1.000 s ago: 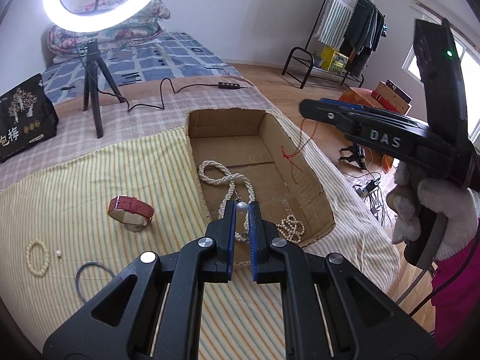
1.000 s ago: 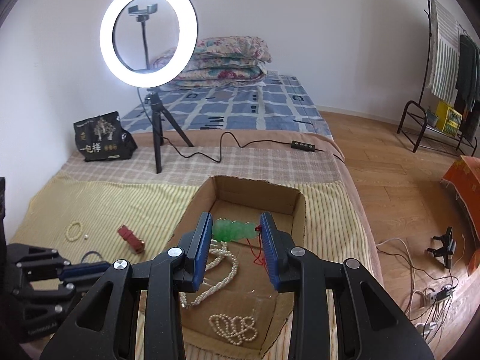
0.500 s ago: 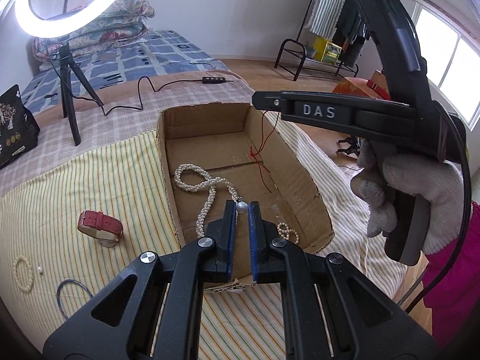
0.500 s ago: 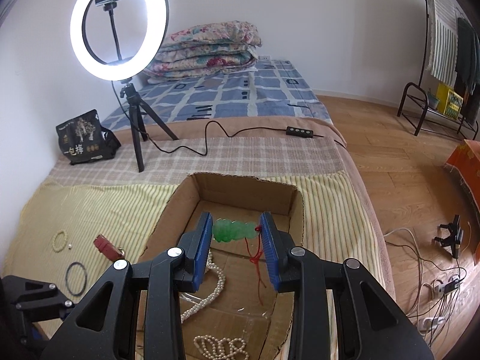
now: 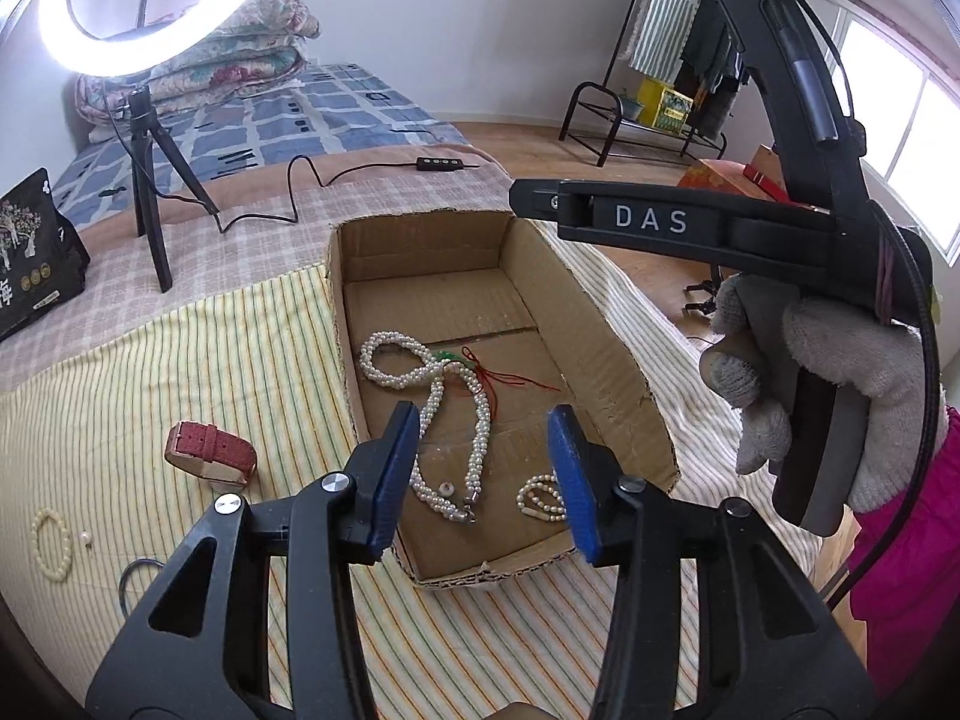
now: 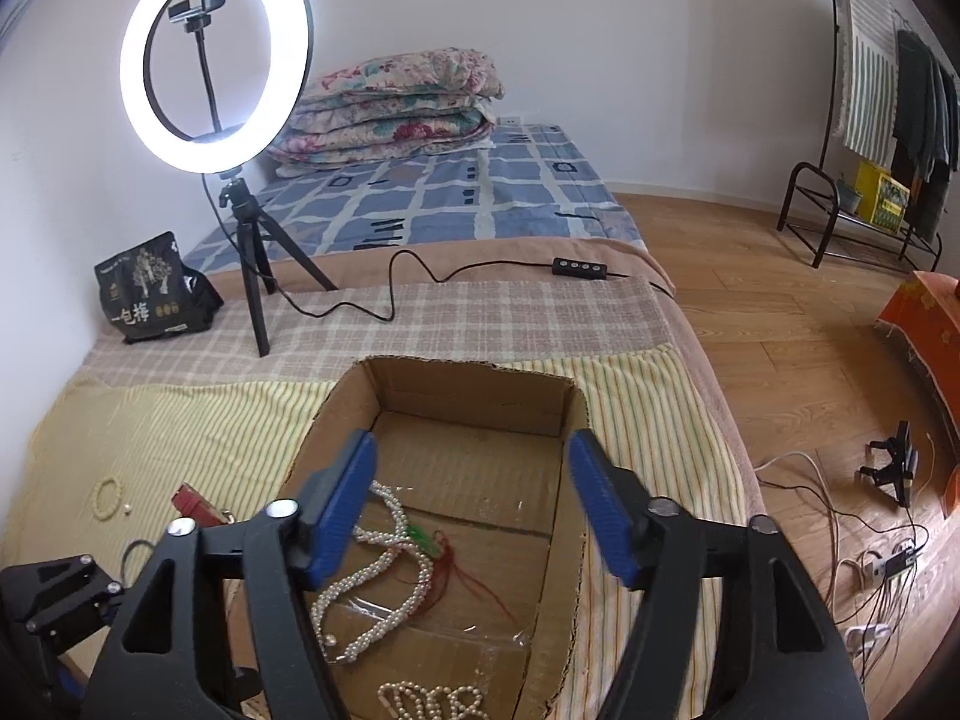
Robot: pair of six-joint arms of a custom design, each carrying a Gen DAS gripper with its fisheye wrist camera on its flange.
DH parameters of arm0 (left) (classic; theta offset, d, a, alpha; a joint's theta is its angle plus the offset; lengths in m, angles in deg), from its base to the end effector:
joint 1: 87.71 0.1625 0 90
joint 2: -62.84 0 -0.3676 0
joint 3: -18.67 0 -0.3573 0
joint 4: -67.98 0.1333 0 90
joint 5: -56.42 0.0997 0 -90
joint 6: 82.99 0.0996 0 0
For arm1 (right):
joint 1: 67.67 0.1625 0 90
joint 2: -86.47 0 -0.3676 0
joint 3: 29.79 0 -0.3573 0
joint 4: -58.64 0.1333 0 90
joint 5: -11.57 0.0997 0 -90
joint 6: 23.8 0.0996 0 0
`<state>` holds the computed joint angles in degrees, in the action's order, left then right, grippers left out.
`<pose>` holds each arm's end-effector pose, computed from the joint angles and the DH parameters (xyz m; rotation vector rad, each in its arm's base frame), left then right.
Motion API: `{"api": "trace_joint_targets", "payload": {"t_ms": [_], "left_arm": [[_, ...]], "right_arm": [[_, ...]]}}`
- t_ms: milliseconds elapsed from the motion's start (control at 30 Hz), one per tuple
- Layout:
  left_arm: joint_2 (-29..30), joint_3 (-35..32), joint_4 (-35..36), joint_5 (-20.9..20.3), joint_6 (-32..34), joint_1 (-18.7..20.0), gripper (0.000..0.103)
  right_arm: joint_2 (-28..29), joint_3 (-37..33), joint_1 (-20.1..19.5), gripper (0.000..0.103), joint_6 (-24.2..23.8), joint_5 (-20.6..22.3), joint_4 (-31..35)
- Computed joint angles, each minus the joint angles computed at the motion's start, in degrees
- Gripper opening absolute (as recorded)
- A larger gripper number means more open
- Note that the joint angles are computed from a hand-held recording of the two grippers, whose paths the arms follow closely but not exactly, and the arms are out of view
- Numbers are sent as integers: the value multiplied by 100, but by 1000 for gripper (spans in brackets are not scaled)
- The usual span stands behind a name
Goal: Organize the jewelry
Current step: 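Lower both pendants into the box and open both tools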
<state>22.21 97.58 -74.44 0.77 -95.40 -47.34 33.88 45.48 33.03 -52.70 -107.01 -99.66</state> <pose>-0.3925 -0.5824 0.1251 0.7534 2.5572 -0.7075 0.2114 -0.6574 0.3268 0.5687 -2.3356 0.8963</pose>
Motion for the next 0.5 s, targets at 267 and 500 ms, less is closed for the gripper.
{"api": "trace_joint_targets", "payload": {"t_ms": [267, 500], "left_arm": [[-128, 140, -63, 94, 28, -20, 62], [-329, 327, -29, 177, 13, -52, 67]], "right_arm": [[17, 30, 76, 80, 53, -169, -217], [4, 140, 182, 80, 61, -372, -275]]}}
